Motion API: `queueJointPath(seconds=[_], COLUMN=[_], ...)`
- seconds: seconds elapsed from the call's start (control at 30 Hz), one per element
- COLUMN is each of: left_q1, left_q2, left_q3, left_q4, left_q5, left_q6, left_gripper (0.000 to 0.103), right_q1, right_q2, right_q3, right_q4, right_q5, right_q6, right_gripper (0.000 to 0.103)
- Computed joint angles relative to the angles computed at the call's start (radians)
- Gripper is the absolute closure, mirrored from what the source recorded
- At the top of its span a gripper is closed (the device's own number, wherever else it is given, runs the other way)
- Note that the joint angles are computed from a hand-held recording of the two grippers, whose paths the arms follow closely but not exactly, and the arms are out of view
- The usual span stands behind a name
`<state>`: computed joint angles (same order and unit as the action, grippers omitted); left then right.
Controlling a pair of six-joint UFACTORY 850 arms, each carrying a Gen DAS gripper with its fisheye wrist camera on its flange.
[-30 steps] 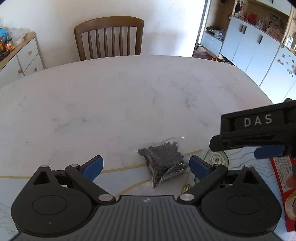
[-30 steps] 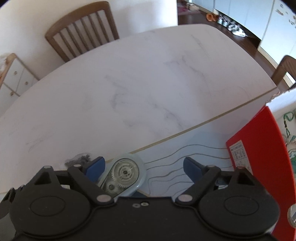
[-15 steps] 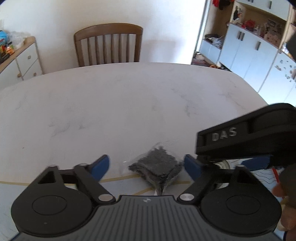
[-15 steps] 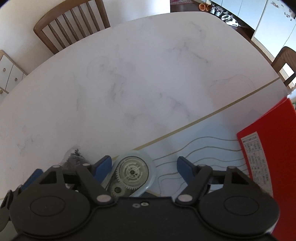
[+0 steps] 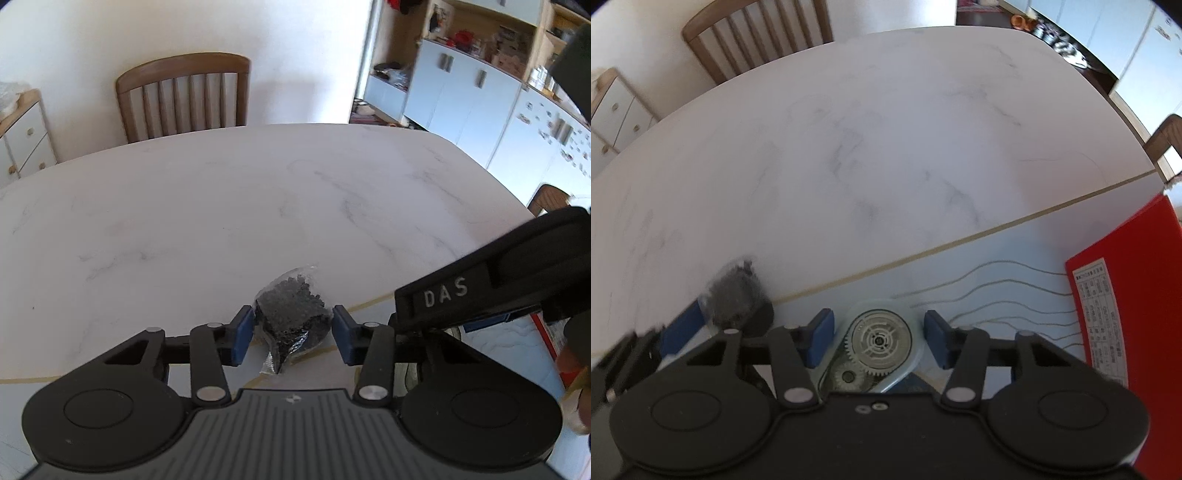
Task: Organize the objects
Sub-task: 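Grasp the black bead bag with the left tool while the right tool grasps the tape roller, then carry the bead bag and tape roller over the red shoebox with both tools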
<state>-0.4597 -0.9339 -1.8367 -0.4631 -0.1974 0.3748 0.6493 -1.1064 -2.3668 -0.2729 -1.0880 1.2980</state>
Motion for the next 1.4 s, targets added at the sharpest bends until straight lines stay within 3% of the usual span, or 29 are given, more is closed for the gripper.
queueJointPath(seconds=[0.17, 0.3, 0.6, 0.83, 1.17, 1.3, 1.4], left_q1=[-0.009, 0.003, 0.002, -0.014, -0.023, -0.019, -0.013], left_q2=[0.043, 0.073, 0.154, 0.22, 0.274, 0.282, 0.289], left_q3=[0.082, 0.13, 0.241, 0.328, 0.397, 0.408, 0.417], left_q4=[-0.238, -0.433, -0.457, -0.495, -0.496, -0.501, -0.537], left_q5=[0.037, 0.014, -0.025, -0.024, -0.008, -0.005, -0.009], left_q6=[0.326, 0.529, 0.559, 0.599, 0.606, 0.612, 0.653], left_gripper=[0.064, 0.065, 0.066, 0.066, 0.066, 0.066, 0.066], right_q1=[0.007, 0.012, 0.043, 0.072, 0.1, 0.118, 0.123], right_q2=[0.151, 0.249, 0.444, 0.539, 0.561, 0.584, 0.543], right_q3=[0.256, 0.411, 0.694, 0.82, 0.876, 0.909, 0.854], right_q4=[0.016, 0.028, 0.058, 0.07, 0.045, 0.016, 0.013], right_q5=[0.144, 0.218, 0.362, 0.39, 0.365, 0.353, 0.322], right_q6=[0.0, -0.013, -0.046, -0.107, -0.134, -0.103, -0.084], right_gripper=[0.051, 0.051, 0.052, 0.052, 0.051, 0.038, 0.038])
